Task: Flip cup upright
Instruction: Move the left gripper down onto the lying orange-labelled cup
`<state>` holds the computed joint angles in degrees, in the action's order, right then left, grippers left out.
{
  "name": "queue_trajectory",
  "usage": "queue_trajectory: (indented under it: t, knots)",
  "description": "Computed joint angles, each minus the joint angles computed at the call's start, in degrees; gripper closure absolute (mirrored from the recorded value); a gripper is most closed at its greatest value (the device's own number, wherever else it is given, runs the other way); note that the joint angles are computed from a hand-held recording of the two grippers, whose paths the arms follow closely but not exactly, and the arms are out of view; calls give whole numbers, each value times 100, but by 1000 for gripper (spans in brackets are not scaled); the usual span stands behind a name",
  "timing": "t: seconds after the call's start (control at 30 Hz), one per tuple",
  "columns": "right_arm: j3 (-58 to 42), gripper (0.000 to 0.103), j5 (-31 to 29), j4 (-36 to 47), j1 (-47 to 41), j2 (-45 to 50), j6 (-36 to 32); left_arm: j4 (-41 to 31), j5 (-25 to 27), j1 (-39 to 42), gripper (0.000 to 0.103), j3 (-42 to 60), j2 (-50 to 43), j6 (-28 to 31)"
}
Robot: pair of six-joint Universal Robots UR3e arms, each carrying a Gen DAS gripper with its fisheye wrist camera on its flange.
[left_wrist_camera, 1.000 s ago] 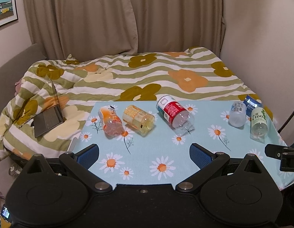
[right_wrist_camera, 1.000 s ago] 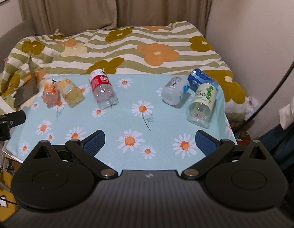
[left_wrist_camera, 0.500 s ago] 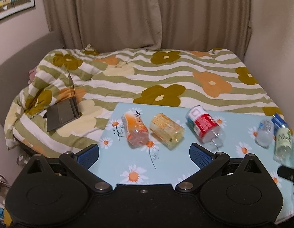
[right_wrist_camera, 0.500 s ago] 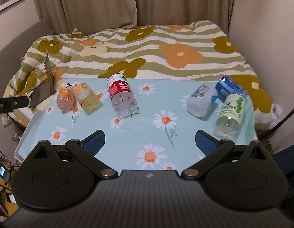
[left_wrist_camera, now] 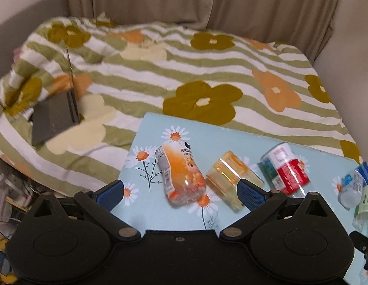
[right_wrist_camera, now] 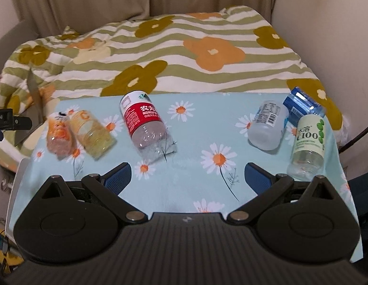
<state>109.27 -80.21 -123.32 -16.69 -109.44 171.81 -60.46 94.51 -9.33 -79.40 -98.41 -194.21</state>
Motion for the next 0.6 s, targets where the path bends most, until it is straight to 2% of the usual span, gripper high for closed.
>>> queue_trajectory:
  t: [0.23, 0.43, 0.6]
  knots:
    - [-769, 0, -831, -189, 873, 1227, 720, -531, -678, 544, 1, 750, -995, 316]
    - [-1313, 0, -1232, 4, 1254, 1902, 1103, -961, -1116, 810, 3, 1262, -1609, 474]
    - [-1646, 0, -1401, 128, 1423, 2270, 1330, -1282, -1409, 937, 10, 1638, -1955, 587]
